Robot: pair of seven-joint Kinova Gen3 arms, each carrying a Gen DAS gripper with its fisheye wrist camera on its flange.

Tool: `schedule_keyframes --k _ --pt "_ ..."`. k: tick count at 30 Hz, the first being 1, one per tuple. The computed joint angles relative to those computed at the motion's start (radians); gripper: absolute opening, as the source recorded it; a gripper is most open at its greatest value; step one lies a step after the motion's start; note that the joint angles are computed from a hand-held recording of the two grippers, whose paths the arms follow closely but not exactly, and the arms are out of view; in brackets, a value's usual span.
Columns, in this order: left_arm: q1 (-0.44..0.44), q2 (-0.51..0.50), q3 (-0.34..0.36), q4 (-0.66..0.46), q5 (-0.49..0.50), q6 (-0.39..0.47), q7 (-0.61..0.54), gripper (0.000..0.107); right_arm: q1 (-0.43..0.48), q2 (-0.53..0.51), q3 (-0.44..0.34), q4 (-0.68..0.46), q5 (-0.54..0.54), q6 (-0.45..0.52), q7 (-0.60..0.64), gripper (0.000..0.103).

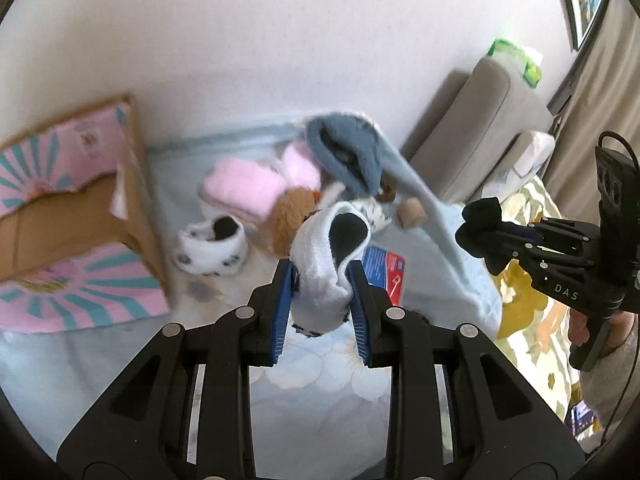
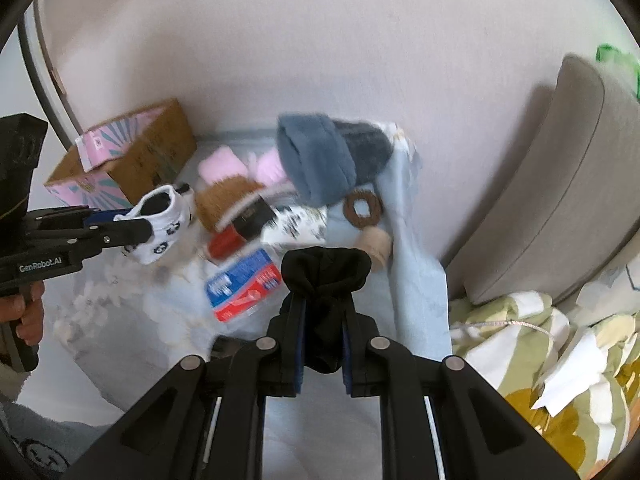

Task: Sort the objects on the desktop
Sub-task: 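Carry both socks over the cardboard box with both tools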

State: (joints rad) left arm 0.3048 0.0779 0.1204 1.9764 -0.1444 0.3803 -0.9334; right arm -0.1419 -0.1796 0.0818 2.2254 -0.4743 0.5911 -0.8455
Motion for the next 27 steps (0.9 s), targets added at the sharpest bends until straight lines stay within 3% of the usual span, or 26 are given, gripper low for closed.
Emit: schedule_keyframes --k 12,20,27 --pt "-0.106 -0.196 0.011 -0.069 -0.057 0.196 -0.054 0.025 -0.062 -0.052 -0.066 -0.180 0.067 0.112 -0.151 0.013" --pt "-0.226 -0.308 -0.014 -0.079 -0.041 0.292 -0.145 0.025 -0.135 0.001 -0.136 -0.306 0.090 0.115 -0.225 0.013" --pt "-0.315 -0.369 -0.089 -0.074 -0.003 0.334 -0.278 0.025 -0.209 0.084 -0.214 -0.416 0.122 0.104 -0.300 0.013"
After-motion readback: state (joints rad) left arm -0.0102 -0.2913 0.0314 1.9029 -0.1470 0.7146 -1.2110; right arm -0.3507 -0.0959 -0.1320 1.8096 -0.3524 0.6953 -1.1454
